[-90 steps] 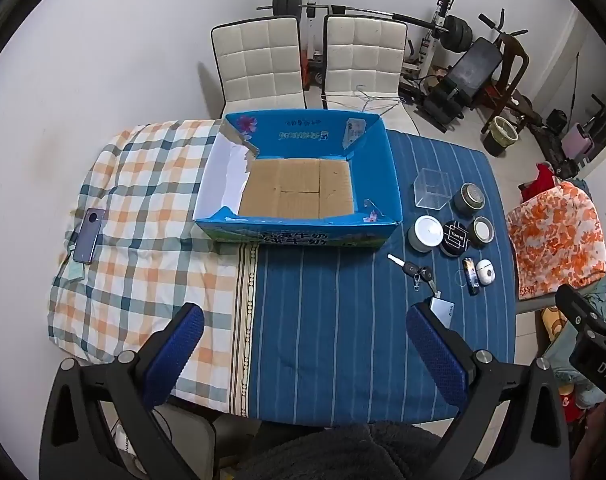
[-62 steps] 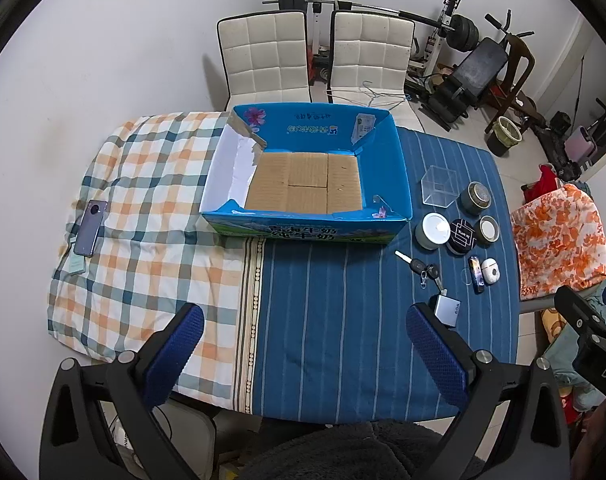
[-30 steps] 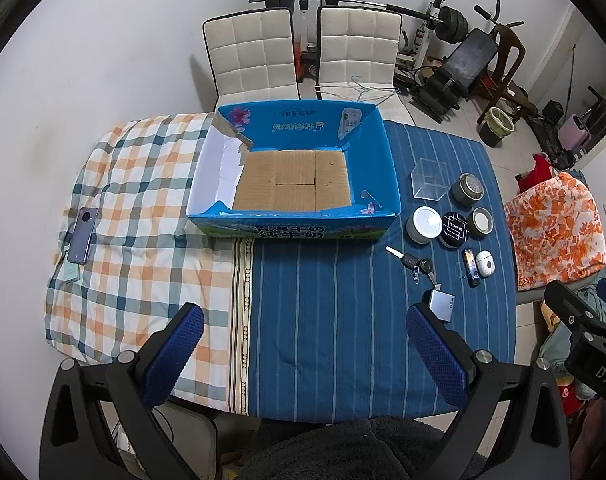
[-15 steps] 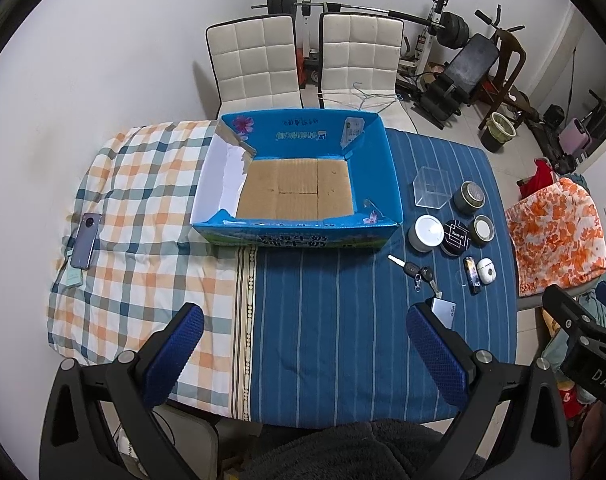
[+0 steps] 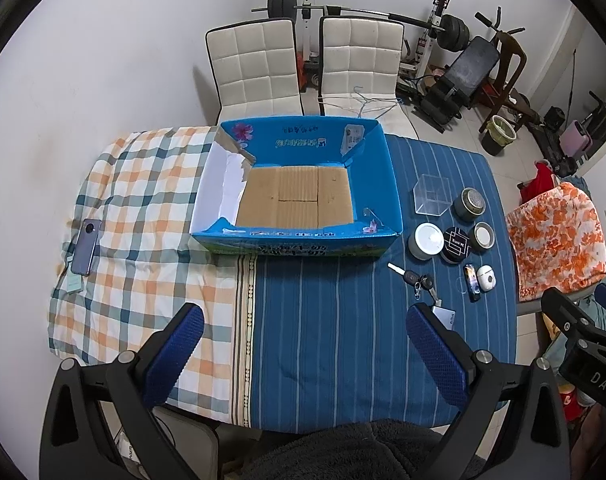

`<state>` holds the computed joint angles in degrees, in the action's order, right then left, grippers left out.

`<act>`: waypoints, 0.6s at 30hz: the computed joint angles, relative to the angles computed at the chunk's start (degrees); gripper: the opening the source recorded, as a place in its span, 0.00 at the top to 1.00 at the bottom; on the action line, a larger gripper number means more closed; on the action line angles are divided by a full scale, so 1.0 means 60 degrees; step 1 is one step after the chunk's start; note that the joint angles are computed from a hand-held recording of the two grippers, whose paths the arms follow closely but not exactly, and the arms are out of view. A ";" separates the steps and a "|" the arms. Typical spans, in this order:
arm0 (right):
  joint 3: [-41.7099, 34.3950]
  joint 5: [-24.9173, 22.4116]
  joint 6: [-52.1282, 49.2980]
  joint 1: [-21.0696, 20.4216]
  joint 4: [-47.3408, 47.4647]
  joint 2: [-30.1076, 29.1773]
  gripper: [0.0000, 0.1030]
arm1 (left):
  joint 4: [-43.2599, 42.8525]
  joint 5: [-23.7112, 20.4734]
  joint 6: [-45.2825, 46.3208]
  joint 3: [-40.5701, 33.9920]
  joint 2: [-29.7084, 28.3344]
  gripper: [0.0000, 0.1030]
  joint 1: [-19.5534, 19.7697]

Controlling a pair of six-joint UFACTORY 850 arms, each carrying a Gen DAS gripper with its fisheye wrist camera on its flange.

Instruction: Organize rigid objects

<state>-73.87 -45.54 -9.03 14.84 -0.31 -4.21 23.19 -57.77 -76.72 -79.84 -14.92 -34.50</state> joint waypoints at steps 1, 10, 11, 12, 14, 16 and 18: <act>0.0003 0.0004 0.0001 0.0001 -0.0001 0.0001 0.00 | 0.0005 0.0005 -0.0018 -0.0001 -0.0003 0.00 -0.0006; -0.1058 -0.0007 0.0601 -0.0172 -0.0185 -0.1149 0.00 | 0.0113 0.0600 0.0585 -0.0705 -0.0647 0.00 0.0431; -0.1302 -0.0003 0.0719 -0.0244 -0.0230 -0.1423 0.00 | 0.0242 0.0947 0.0729 -0.0977 -0.0897 0.00 0.0552; -0.1614 -0.0012 0.0864 -0.0334 -0.0292 -0.1770 0.00 | 0.0282 0.1167 0.0885 -0.1232 -0.1132 0.00 0.0646; -0.2254 -0.0108 0.0938 -0.0580 -0.0259 -0.2486 0.00 | 0.0149 0.1552 0.1345 -0.1718 -0.1596 0.00 0.0857; -0.3180 -0.0255 0.1121 -0.0776 -0.0337 -0.3491 0.00 | -0.0205 0.1951 0.2153 -0.2725 -0.2539 0.00 0.1182; -0.4032 -0.0278 0.1019 -0.0998 -0.0332 -0.4449 0.00 | -0.0618 0.2106 0.2806 -0.3619 -0.3368 0.00 0.1391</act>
